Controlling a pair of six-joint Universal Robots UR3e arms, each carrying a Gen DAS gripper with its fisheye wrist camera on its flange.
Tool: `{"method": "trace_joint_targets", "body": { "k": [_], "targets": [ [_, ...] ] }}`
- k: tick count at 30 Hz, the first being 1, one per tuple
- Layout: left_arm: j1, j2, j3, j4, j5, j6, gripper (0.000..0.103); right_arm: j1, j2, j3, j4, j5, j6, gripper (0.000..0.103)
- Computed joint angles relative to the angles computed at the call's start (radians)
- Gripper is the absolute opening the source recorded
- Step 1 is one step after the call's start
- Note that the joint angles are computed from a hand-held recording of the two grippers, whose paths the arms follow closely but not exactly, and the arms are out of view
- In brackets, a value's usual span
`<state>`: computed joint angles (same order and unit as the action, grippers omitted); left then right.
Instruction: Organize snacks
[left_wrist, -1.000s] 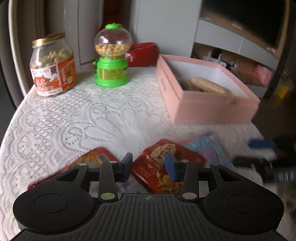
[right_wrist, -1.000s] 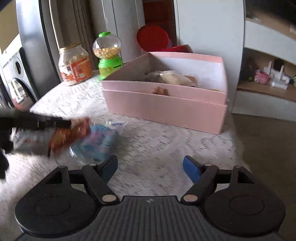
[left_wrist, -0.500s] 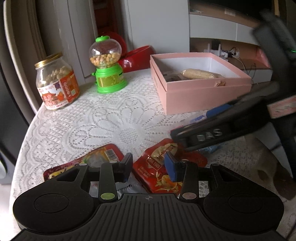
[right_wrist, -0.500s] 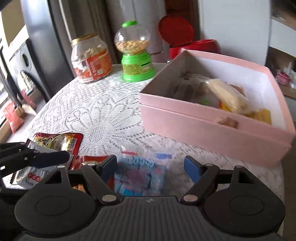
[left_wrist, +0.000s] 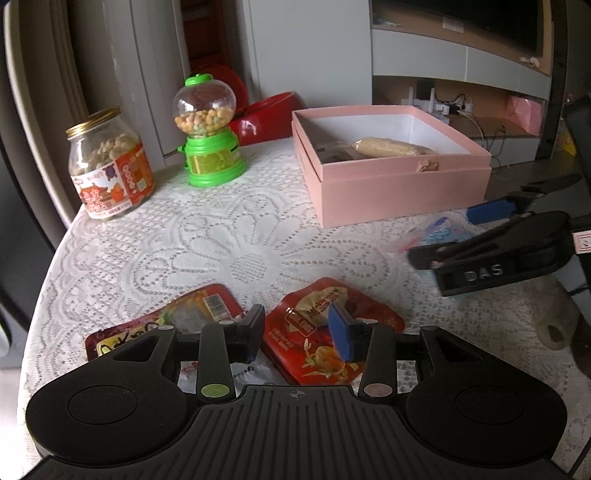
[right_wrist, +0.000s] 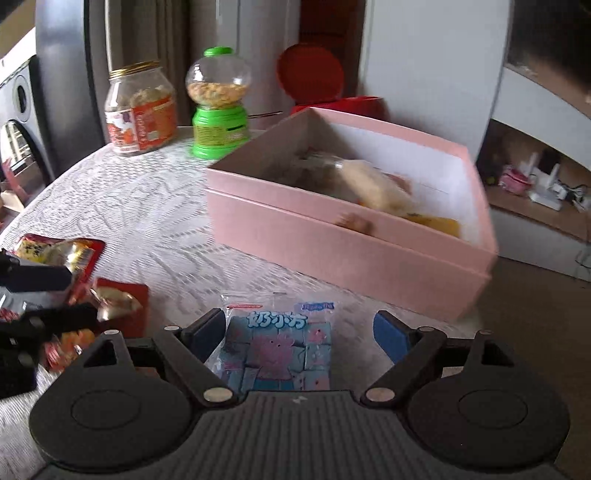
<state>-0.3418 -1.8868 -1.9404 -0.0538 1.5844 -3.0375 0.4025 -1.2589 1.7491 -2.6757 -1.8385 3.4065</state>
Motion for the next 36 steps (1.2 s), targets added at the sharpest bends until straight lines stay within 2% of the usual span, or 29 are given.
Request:
{"method": "trace_joint_targets", "body": {
  "k": [6,10,13,18,25,26,30,34,36],
  "targets": [
    [0.005,0.034,-0.023,-0.013,-0.022,-0.005,0.044,-0.033,-0.094,0.126,-0.039,0.032,0.037,0.087],
    [0.044,0.096,-0.073,-0.046,-0.120,0.024,0.044,-0.046,-0.151,0.220,-0.095,0.066,0.039,0.087],
    [0.029,0.091,-0.063,-0.086,-0.129,0.053,0.045,-0.043,-0.176,0.263,-0.124,0.066,0.037,0.087],
    [-0.021,0.031,0.001,-0.098,-0.108,0.048,0.057,-0.062,-0.215,0.320,-0.171,0.091,0.041,0.087],
    [0.052,0.049,-0.011,-0.107,-0.304,0.043,0.056,-0.077,-0.234,0.358,-0.210,0.105,0.063,0.087],
    [0.048,0.050,-0.011,-0.100,-0.290,0.047,0.056,-0.078,-0.235,0.361,-0.214,0.105,0.066,0.087],
    [0.001,0.029,0.027,-0.115,-0.133,0.112,0.054,-0.077,-0.234,0.365,-0.221,0.106,0.070,0.087],
    [-0.006,0.004,0.079,-0.193,-0.130,0.183,0.055,-0.074,-0.231,0.363,-0.221,0.103,0.071,0.087],
    [-0.011,-0.011,0.086,-0.194,-0.146,0.216,0.066,-0.075,-0.231,0.363,-0.222,0.103,0.071,0.087]
  ]
}}
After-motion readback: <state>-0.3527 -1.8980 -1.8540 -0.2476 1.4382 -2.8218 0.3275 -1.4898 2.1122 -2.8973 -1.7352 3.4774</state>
